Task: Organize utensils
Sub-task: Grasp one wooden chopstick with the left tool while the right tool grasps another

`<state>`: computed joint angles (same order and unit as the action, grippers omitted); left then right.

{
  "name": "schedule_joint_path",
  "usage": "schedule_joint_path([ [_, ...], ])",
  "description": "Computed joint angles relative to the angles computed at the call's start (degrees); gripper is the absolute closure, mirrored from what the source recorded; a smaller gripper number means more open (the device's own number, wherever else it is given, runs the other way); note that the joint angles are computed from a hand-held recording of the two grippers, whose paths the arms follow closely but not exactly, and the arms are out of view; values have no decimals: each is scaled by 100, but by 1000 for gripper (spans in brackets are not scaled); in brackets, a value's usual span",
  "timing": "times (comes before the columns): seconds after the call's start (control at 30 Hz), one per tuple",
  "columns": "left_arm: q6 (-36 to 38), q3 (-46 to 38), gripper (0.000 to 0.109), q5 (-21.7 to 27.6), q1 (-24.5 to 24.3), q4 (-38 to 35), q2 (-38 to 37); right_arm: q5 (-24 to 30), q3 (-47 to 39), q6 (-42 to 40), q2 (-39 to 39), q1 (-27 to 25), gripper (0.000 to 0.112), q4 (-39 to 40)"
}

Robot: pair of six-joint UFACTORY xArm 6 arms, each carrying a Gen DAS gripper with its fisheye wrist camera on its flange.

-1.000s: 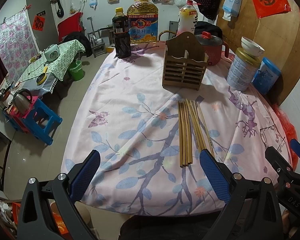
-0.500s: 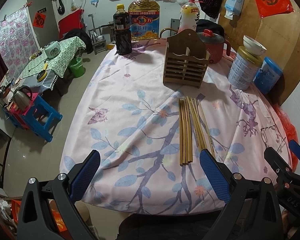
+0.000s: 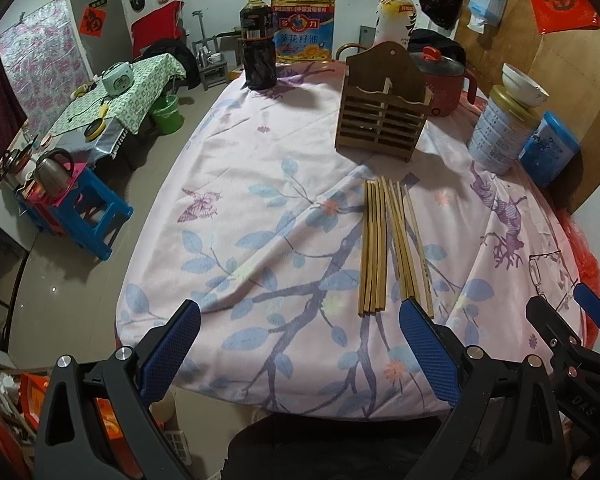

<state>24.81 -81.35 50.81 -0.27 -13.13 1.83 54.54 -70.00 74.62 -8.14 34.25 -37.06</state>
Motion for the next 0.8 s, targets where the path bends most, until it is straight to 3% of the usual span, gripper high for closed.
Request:
schedule_joint_path([
  [0.3, -1032, 423, 11, -242, -69, 894, -130, -917, 1112, -224, -752, -401, 15, 393],
  [0.43, -1108, 552, 11, -217, -52, 1007, -17, -1271, 1667, -240, -1117, -577, 15, 608],
  [0.6, -616, 499, 11, -452, -139, 808, 432, -980, 1760, -1, -1277, -538, 15, 332],
  [0.8, 668, 184, 11, -694, -327, 196, 1162, -36, 1457, 458, -1287, -387, 15, -34],
])
